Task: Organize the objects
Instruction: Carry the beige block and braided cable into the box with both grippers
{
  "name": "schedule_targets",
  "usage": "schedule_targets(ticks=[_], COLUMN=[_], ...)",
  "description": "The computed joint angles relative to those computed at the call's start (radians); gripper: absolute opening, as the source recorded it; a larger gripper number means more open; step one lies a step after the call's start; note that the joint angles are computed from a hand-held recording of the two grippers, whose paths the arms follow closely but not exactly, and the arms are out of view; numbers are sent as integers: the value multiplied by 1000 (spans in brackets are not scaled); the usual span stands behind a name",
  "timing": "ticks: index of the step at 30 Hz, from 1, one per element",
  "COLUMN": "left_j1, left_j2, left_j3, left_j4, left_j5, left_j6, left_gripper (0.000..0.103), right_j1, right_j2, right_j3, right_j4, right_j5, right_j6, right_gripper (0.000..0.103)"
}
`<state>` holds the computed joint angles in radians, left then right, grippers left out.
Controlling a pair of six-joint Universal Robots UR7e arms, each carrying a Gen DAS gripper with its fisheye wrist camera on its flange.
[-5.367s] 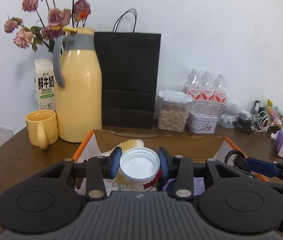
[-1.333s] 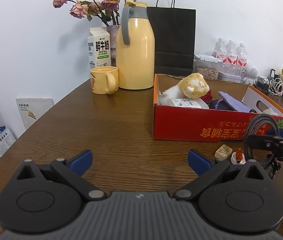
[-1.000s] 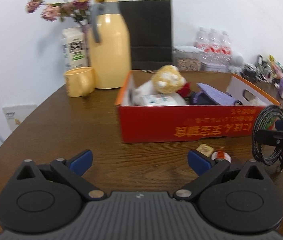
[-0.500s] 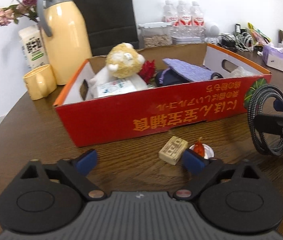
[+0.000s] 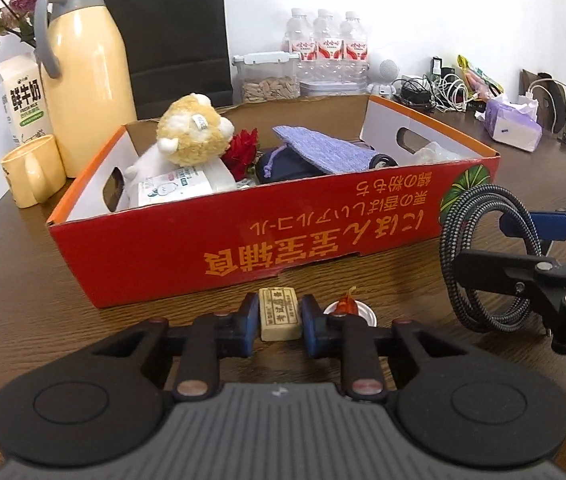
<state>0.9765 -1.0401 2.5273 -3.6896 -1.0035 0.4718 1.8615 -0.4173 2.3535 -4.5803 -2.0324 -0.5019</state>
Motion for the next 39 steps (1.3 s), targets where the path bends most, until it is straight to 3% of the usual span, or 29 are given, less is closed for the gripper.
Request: schedule_targets(ticks=[12, 22, 29, 39], left_j1=[-23, -82, -104, -77], left_j2=[-5, -56, -47, 37], left_j3=[34, 43, -21, -184], left_j4=[-153, -208, -205, -184], left_j5=[29, 7, 3, 15], left_j6=[-10, 7, 14, -35], left_gripper=[23, 23, 23, 23], right_j1=[14, 59, 86, 63], right_j2=[15, -18, -67, -125], right_j3=[-5, -18, -59, -198], right_j4=[-49, -49, -8, 162], right_j5=[-6, 10, 33, 25], right_j6=[-19, -41, -71, -51], right_gripper=[77, 77, 77, 77])
